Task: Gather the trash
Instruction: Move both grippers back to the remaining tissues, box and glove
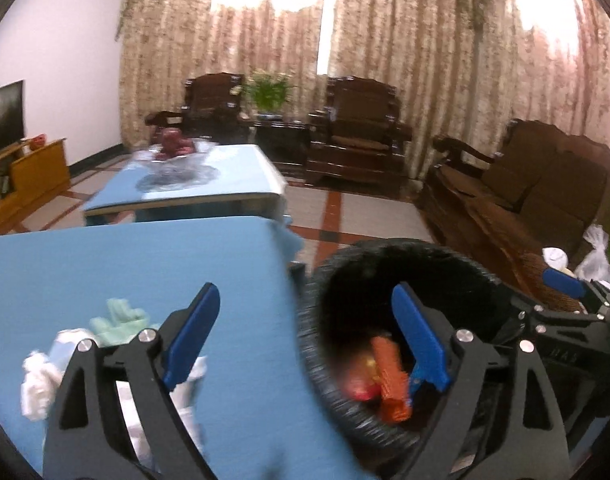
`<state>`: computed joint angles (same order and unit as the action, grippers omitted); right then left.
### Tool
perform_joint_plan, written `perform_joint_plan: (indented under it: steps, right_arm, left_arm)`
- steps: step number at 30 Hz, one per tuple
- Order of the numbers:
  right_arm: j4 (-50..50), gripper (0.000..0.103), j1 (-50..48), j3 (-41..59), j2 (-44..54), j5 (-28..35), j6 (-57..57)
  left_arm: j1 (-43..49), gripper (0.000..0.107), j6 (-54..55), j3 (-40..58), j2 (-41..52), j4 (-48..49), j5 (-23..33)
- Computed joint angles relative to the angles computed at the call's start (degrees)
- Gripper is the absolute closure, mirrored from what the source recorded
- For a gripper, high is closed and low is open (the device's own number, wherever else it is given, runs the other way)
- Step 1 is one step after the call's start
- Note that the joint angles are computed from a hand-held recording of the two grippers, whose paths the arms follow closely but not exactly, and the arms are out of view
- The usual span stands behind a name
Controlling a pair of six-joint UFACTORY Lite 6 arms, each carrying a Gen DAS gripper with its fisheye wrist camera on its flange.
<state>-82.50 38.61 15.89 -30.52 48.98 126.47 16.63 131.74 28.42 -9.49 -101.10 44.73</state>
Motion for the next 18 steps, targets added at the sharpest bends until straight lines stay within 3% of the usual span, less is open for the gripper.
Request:
perform_joint_plan:
  steps: [3,11,18]
  right_arm:
    - [-2.0,0.006,6.8,6.1,8.7,2.2,5.3]
    - [-9.2,0.006,14.4,21.8,29.5,-0.1,15.0]
    - [-12.9,0.007,16.9,37.9,47.3,-3.7,15.6]
  left_arm:
    - [10.1,0.021,-0.8,2.0,1.8,5.3,3.3]
    - [30.9,0.021,1.0,13.1,12.7,11.8,7.2]
    - [36.5,0.022,2.2,22.0,22.4,11.5,5.3]
